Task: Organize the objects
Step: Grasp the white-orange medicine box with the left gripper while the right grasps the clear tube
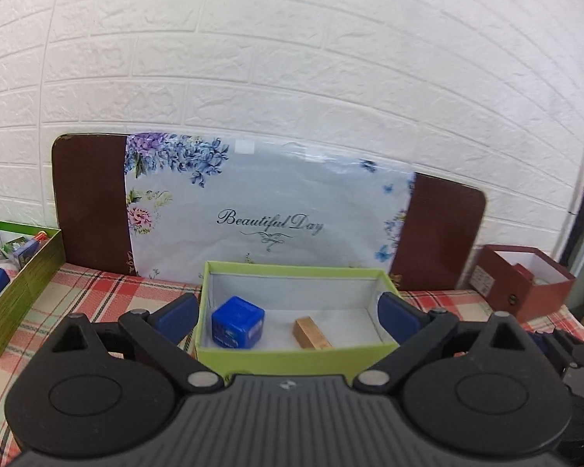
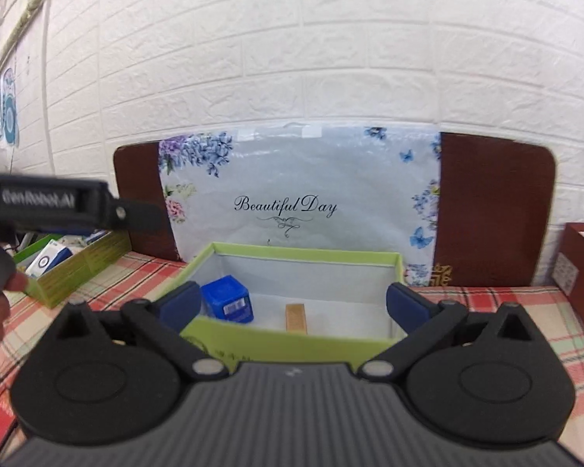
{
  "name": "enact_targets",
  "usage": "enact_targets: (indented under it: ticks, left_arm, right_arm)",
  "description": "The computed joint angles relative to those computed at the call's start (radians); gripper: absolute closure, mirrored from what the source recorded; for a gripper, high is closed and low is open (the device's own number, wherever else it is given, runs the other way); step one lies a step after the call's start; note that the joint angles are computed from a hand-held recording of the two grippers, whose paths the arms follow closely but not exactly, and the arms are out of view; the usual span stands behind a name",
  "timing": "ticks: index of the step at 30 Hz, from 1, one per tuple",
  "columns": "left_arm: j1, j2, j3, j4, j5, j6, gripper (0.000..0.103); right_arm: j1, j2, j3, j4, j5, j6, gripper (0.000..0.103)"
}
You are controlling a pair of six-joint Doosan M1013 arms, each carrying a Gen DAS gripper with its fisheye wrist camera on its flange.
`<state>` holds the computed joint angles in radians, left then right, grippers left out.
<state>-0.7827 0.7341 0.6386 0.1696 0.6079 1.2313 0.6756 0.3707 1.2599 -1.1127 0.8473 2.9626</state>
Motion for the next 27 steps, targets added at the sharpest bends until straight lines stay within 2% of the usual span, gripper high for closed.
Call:
enact_targets:
  ticks: [2, 6, 11, 16, 20, 21, 25, 26, 27]
  left_arm:
    - [-0.011, -0.057, 0.111, 0.028, -0.050, -0.024, 0.002]
    - [-0.027, -0.131, 0.265, 0.044, -0.092, -0.083, 0.002]
    - [-0.030, -0.172, 0.379, -0.014, -0.093, -0.111, 0.002]
    - [-0.031, -0.162, 0.398, -0.061, -0.034, -0.076, 0.007]
    - [-0.032, -0.145, 0.384, -0.089, -0.015, -0.028, 0.011]
    - [-0.031, -0.139, 0.375, -0.101, -0.010, -0.013, 0.013]
    - [-0.026, -0.104, 0.326, -0.170, 0.023, 0.060, 0.037]
    - [-0.025, -0.095, 0.314, -0.179, 0.036, 0.068, 0.040]
    - [-0.025, -0.087, 0.304, -0.183, 0.047, 0.069, 0.040]
  right_arm:
    - [0.033, -0.023, 0.041, -0.053, 0.032, 0.049, 0.000]
    - [0.095, -0.056, 0.105, -0.117, 0.104, 0.128, 0.000]
    - [0.146, -0.076, 0.162, -0.113, 0.154, 0.198, 0.000]
    - [0.176, -0.056, 0.175, 0.005, 0.219, 0.159, 0.000]
    - [0.191, -0.031, 0.173, 0.086, 0.254, 0.102, 0.002]
    - [0.195, -0.023, 0.170, 0.096, 0.270, 0.094, 0.006]
    - [0.191, -0.010, 0.162, 0.148, 0.292, 0.079, 0.022]
    - [0.189, -0.013, 0.165, 0.154, 0.289, 0.085, 0.024]
    - [0.186, -0.018, 0.171, 0.158, 0.282, 0.087, 0.032]
